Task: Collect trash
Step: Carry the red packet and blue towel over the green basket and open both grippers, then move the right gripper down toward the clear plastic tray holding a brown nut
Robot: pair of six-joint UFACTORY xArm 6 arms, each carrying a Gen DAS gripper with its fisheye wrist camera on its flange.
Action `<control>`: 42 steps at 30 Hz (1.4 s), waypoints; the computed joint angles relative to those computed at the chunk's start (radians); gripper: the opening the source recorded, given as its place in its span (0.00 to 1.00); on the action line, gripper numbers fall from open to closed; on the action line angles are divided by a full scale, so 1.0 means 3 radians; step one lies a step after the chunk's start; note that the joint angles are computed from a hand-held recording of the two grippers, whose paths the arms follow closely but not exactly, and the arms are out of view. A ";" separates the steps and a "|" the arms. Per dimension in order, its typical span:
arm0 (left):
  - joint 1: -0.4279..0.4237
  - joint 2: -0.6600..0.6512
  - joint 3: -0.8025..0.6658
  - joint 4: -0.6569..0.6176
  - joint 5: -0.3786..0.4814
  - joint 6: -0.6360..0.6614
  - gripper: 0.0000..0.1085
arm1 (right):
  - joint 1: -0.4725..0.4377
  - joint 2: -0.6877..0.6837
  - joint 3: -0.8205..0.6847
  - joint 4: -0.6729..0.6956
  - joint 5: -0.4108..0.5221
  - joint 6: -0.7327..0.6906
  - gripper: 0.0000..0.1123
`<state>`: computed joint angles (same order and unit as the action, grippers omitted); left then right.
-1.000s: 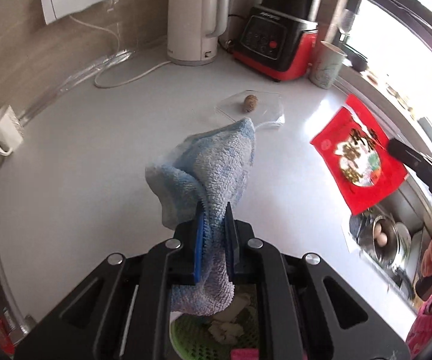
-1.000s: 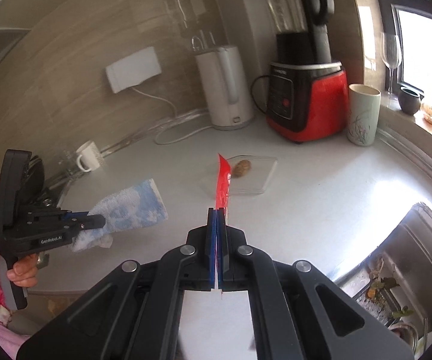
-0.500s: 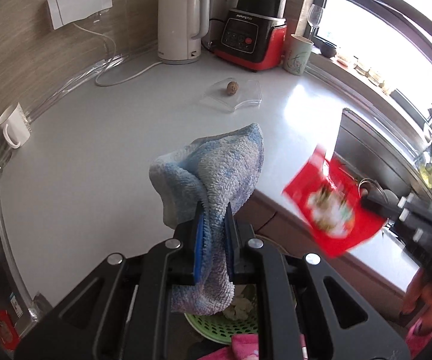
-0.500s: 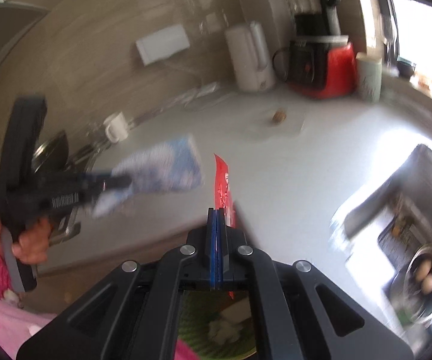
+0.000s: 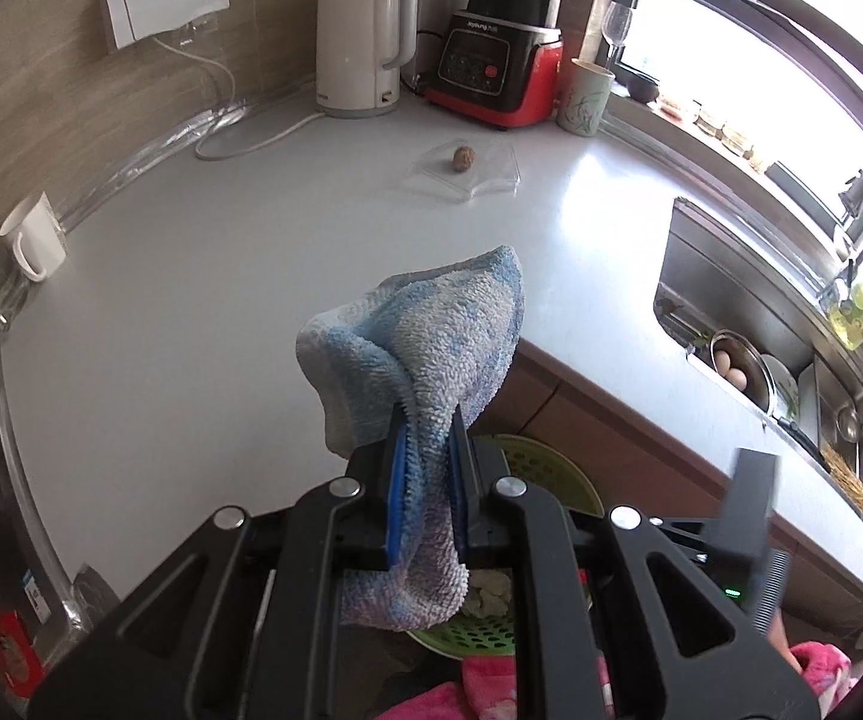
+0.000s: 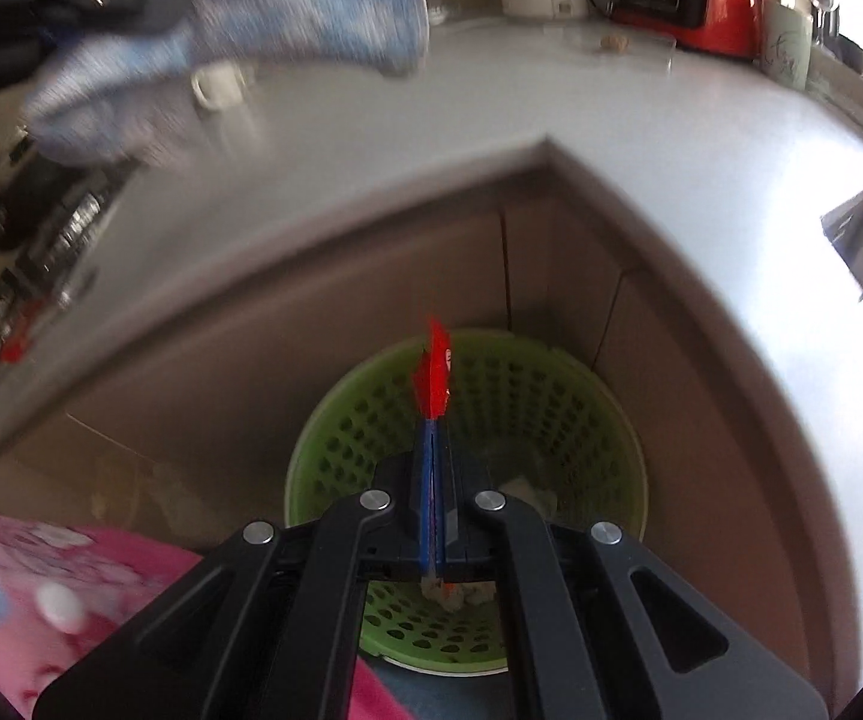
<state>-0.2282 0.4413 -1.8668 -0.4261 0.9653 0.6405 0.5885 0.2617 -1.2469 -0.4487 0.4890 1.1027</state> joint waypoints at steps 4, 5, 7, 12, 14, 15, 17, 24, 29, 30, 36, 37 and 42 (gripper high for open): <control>0.0007 -0.0058 0.0119 -0.0007 0.0027 0.0086 0.11 | 0.0028 0.0154 -0.0086 0.0334 0.0128 -0.0266 0.31; 0.0007 -0.0070 0.0143 -0.0007 0.0028 0.0106 0.11 | 0.0035 0.0157 -0.0093 0.0310 0.0157 -0.0227 0.39; 0.0012 -0.0098 0.0201 -0.0024 0.0041 0.0154 0.11 | 0.0032 0.0111 -0.0063 0.0247 0.0148 -0.0136 0.42; 0.0010 -0.0166 0.0335 -0.0062 0.0115 0.0305 0.11 | -0.0019 -0.0217 0.0059 -0.0199 0.0325 0.0396 0.57; -0.0010 -0.0232 0.0449 -0.0085 0.0158 0.0444 0.11 | -0.0031 -0.0401 0.0087 -0.0456 0.0506 0.0661 0.59; -0.0018 -0.0254 0.0486 -0.0092 0.0194 0.0509 0.11 | -0.0050 -0.0492 0.0118 -0.0551 0.0566 0.0739 0.60; -0.0038 -0.0282 0.0543 -0.0118 0.0301 0.0622 0.11 | -0.0042 -0.0663 0.0106 -0.0788 0.0806 0.0932 0.62; -0.0185 -0.0161 0.0601 0.0274 0.0563 0.0630 0.24 | -0.0039 -0.1018 0.0120 -0.1144 0.1321 0.1114 0.66; -0.0262 -0.0035 0.0628 0.0524 0.0582 0.0454 0.55 | -0.0055 -0.1084 0.0197 -0.1189 0.1339 0.1191 0.66; -0.0272 -0.0019 0.0621 0.0544 0.0580 0.0415 0.59 | -0.0039 -0.1106 0.0223 -0.1184 0.1339 0.1215 0.66; -0.0247 -0.0092 0.0672 0.0374 0.0356 0.0371 0.75 | -0.0087 -0.1042 0.0210 -0.1070 0.1200 0.1094 0.71; -0.0251 -0.0115 0.0690 0.0348 0.0303 0.0364 0.77 | -0.0109 -0.1026 0.0199 -0.1050 0.1160 0.1046 0.71; -0.0229 -0.0014 0.0412 0.0154 0.0102 0.0236 0.84 | -0.0273 -0.0931 0.0102 -0.0935 0.0924 0.0702 0.76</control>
